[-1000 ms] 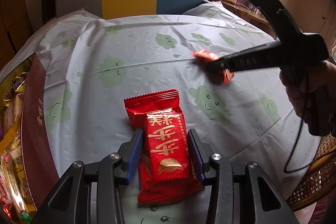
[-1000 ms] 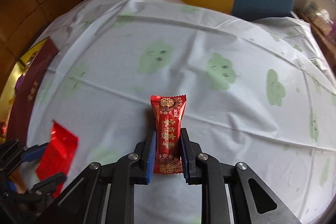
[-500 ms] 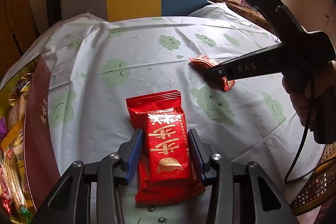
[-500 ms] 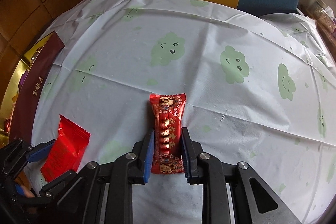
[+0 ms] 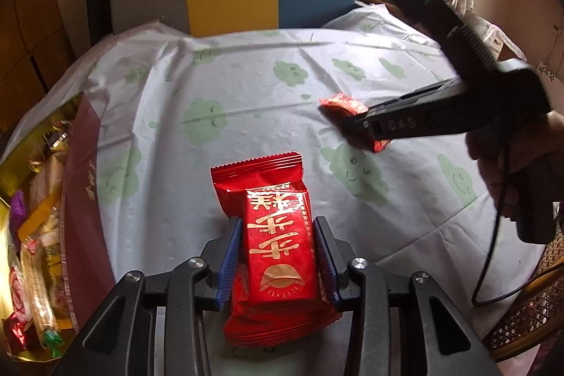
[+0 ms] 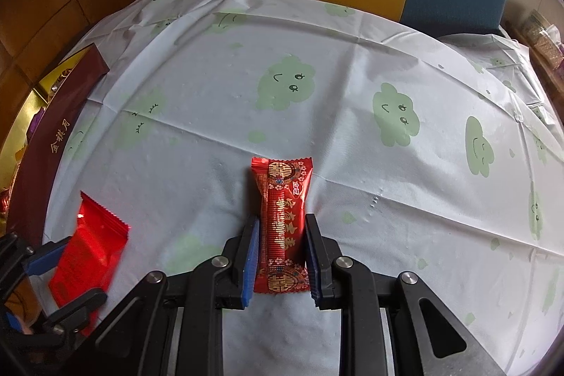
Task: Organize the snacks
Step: 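Carry the red rectangular packet into the gold tray and open the left gripper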
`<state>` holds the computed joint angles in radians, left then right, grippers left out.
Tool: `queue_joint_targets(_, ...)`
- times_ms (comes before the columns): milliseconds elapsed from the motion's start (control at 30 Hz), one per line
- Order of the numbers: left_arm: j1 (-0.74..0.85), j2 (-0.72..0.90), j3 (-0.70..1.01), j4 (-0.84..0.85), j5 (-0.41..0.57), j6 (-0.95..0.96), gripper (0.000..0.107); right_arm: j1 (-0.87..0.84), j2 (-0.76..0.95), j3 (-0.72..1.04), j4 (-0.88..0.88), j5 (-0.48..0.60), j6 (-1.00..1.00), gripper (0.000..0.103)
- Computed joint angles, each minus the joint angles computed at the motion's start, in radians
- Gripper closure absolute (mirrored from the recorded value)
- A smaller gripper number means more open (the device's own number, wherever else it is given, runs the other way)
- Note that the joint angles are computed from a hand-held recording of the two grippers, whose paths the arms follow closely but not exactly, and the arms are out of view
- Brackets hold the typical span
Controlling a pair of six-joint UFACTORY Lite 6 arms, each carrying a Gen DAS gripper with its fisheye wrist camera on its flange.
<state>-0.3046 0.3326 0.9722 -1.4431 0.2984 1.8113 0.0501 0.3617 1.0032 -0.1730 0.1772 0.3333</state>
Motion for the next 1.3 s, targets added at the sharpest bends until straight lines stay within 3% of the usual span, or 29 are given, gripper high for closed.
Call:
queue_joint_targets(300, 0.068, -0.132, -0.024, 0.113, 0.054, -0.117, 0.066, 0.019, -0.008, -0.018, -0.238, -0.013, 0.229, 0.079)
queue_joint_targets(667, 0.232, -0.181, 0.015, 0.228, 0.115, -0.218, 0.066, 0.028, -0.012, -0.023, -0.346, -0.01, 0.34, 0.079)
queue_joint_targets(933, 0.456, -0.027, 0.22, 0.351, 0.234, -0.371, 0.066, 0.035, -0.018, -0.027, -0.436, -0.005, 0.429, 0.079)
queue_joint_targets(1100, 0.624, 0.164, 0.479, 0.471, 0.374, -0.604, 0.066, 0.035, -0.02, -0.03, -0.461, -0.005, 0.45, 0.079)
queue_joint_targets(1300, 0.761, 0.331, 0.73, 0.512, 0.469, -0.758, 0.066, 0.043, -0.015, -0.025, -0.508, 0.005, 0.496, 0.079)
